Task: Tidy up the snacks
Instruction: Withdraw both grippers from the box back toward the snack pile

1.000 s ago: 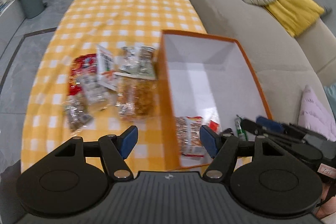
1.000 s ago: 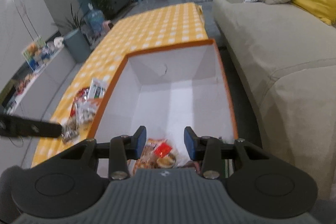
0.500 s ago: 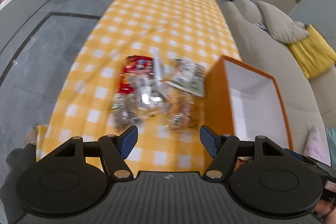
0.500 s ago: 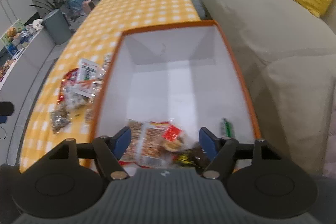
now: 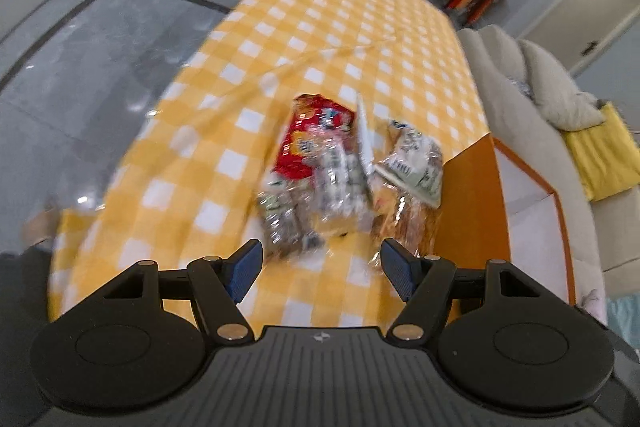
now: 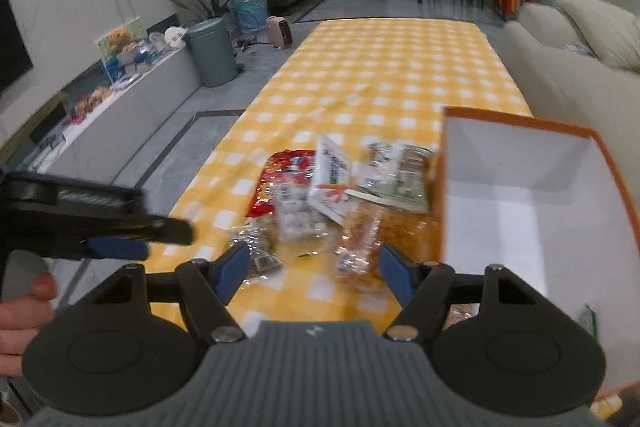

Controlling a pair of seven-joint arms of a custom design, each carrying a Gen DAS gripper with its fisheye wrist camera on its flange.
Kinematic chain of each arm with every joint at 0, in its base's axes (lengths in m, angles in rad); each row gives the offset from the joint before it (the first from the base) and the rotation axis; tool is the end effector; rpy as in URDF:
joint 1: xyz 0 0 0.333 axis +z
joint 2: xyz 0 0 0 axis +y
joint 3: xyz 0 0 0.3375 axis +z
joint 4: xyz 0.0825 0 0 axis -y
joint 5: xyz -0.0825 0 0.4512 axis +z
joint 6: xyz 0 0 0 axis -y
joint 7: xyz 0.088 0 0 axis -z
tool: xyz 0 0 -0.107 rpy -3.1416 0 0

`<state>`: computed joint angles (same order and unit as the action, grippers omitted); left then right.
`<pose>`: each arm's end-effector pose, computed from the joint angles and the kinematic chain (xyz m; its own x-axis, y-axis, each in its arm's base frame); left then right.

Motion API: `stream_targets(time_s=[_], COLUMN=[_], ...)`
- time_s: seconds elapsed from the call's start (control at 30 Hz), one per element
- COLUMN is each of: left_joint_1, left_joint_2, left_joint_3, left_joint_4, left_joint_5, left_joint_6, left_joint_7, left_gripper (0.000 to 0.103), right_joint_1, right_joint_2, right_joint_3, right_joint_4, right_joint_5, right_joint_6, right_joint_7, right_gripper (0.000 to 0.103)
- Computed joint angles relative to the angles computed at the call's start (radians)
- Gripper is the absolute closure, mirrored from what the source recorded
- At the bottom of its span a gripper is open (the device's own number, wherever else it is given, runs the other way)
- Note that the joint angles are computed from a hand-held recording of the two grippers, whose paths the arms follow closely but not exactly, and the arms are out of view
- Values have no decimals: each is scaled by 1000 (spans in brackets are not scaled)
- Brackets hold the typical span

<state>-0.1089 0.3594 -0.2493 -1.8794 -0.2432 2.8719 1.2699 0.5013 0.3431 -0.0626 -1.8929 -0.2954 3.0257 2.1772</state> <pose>0.6972 -0.2304 0.3759 0.0738 -0.9016 0.4263 -0.8480 -0.2817 -0.4489 0.6526 0.3347 0.3941 0.1933 -0.9650 -0.1773 -0.7208 -0.0171 -0.6930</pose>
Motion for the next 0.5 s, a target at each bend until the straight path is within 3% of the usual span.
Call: stream_targets(time_s=[0.03,0.07,0.13,0.2,0.4,0.5], left_joint_1=[9,-14,-134,-211,-232,-215], left_joint_2=[32,58,92,121,189,219], left_joint_3=[-12,10,144,229,244,220], left_joint_4=[20,39,83,139,221,260], left_joint_5=[-13,9,139,267,427,465], left_joint_6=[25,41,23,-73,-141,-187], left_joint_7=[20,-6,-162,-276,-414,-440], left_gripper=[24,24,25,25,25,28], right_joint_1=[31,54,57,42,46,20], right_joint_2=[19,36,61,68,71,69], right_joint_3=[-26,-44,-36,-17,-13,17], right_joint_4=[22,41,62,59,50,41], right_joint_5=[-27,-50,-62,-55,-54,-18], right_joint_6=[-14,-27,-50,-44,-42,-42], right_joint_7=[20,38,38,23,9,-13], right_gripper=[33,33,33,39,39,39])
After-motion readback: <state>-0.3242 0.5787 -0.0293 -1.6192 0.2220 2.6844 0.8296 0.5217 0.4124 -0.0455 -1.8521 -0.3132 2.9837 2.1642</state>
